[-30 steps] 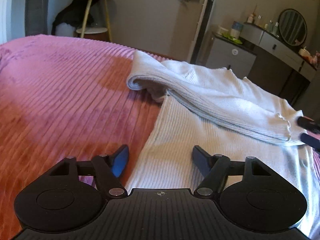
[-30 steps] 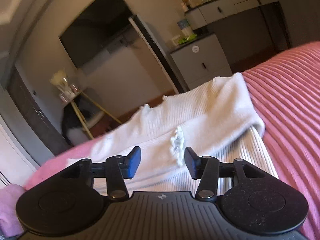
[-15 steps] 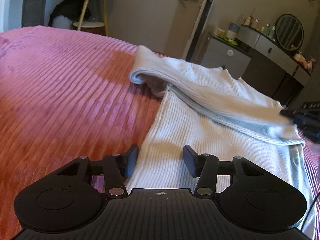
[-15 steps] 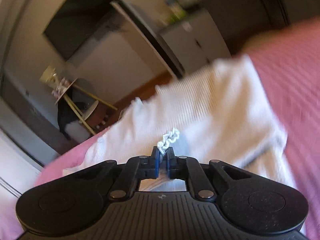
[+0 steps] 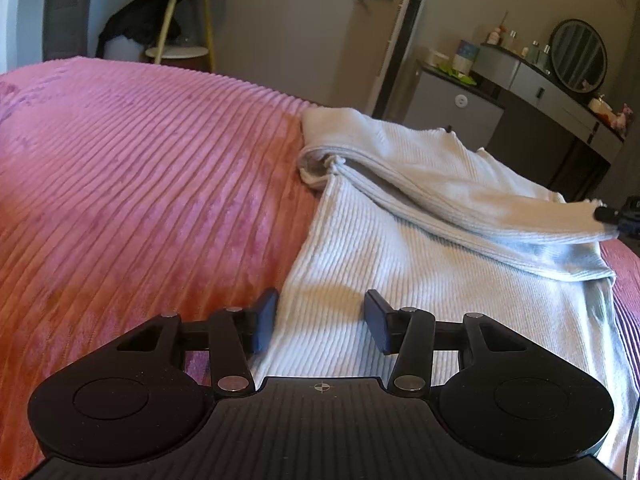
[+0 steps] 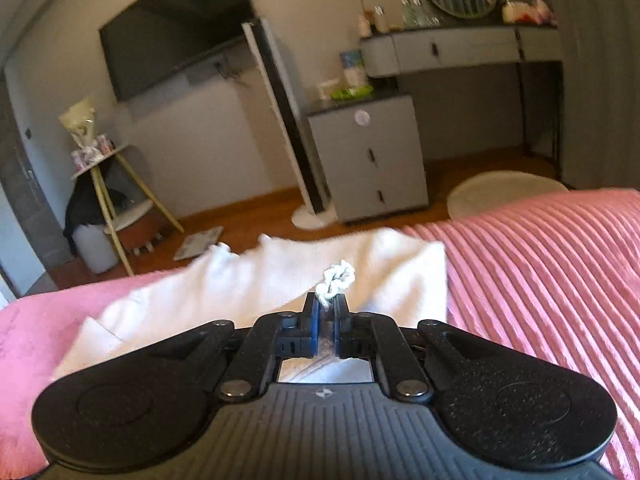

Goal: Fold small clothes

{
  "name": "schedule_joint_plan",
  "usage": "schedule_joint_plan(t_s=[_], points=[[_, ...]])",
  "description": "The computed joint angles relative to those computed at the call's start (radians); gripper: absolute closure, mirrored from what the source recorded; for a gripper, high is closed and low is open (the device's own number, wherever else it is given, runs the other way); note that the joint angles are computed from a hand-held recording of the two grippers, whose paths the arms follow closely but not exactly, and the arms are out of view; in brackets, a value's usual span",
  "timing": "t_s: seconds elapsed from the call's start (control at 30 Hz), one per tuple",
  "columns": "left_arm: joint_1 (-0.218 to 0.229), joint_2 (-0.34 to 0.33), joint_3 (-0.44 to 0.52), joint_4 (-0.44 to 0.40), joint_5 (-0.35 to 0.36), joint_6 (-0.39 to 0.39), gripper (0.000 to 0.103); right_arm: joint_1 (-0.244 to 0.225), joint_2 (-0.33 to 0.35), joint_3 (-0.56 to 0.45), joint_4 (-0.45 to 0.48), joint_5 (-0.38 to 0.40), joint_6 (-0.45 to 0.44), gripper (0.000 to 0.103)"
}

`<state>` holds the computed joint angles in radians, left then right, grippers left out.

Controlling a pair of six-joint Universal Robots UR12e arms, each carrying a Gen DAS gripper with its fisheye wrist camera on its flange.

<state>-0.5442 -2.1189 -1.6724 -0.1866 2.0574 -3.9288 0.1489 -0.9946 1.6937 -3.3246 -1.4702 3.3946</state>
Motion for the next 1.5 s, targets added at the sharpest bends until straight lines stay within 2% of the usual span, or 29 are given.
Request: schedule_joint_plan(t_s=[0.13,0.3,0.33,0.43,0.53,0.6,0.67,0.7,0.77,0.8,0.87,0.97,1.03,1.17,1.33,1.43,1.5], points=[[-0.002,0.0,0.0,0.0,0.006,0.003,0.05,-0.001,0.006,0.007,-0.012,-0.04,0.017,0.096],[-0.006,-0.004,0.005,0.003,0.019,0.024,0.046,0.017,0.021,-0.001,0.01,-0.144,-0.068,0.096],[-0.006,-0.005,0.006,0.003,0.019,0.024,0.046,0.022,0.025,-0.006,0.027,-0.177,-0.077,0.096],[-0.004,-0.001,0.002,0.01,0.012,0.02,0.045,0.023,0.022,-0.013,0.114,-0.202,-0.045,0.093],[-0.003,-0.001,-0.006,0.042,0.008,0.021,0.038,0.022,0.009,0.013,0.056,-0.196,0.014,0.089],[-0.005,-0.005,-0.004,0.057,0.015,0.032,0.031,0.026,0.001,0.034,-0.003,-0.189,0.014,0.089],[-0.01,-0.01,0.005,0.056,0.025,0.051,0.029,0.031,-0.001,0.049,-0.053,-0.178,-0.011,0.089],[-0.012,-0.012,0.008,0.058,0.022,0.064,0.028,0.031,-0.001,0.052,-0.07,-0.149,-0.029,0.089],[-0.014,-0.015,0.013,0.051,0.025,0.079,0.026,0.027,0.001,0.047,-0.051,-0.088,-0.065,0.089],[-0.014,-0.016,0.014,0.049,0.024,0.086,0.026,0.031,0.001,0.041,-0.024,-0.088,-0.086,0.089],[-0.014,-0.016,0.016,0.043,0.022,0.087,0.025,0.037,0.008,0.028,0.018,-0.107,-0.121,0.089],[-0.01,-0.014,0.013,0.034,0.01,0.074,0.023,0.037,0.016,0.006,0.105,-0.147,-0.12,0.093],[-0.008,-0.015,0.015,0.027,0.006,0.069,0.022,0.032,0.026,0.001,0.111,-0.153,-0.142,0.095],[-0.008,-0.015,0.015,0.021,0.006,0.078,0.02,0.042,0.051,-0.01,0.092,-0.197,-0.315,0.098],[-0.005,-0.008,0.012,0.008,-0.002,0.075,0.019,0.076,0.052,-0.05,0.178,-0.302,-0.397,0.098],[-0.004,-0.002,0.005,0.026,0.001,0.059,0.019,0.082,0.02,-0.02,0.167,-0.296,-0.353,0.089],[-0.004,0.0,0.004,0.032,0.012,0.047,0.019,0.074,-0.004,0.027,0.12,-0.25,-0.329,0.06]])
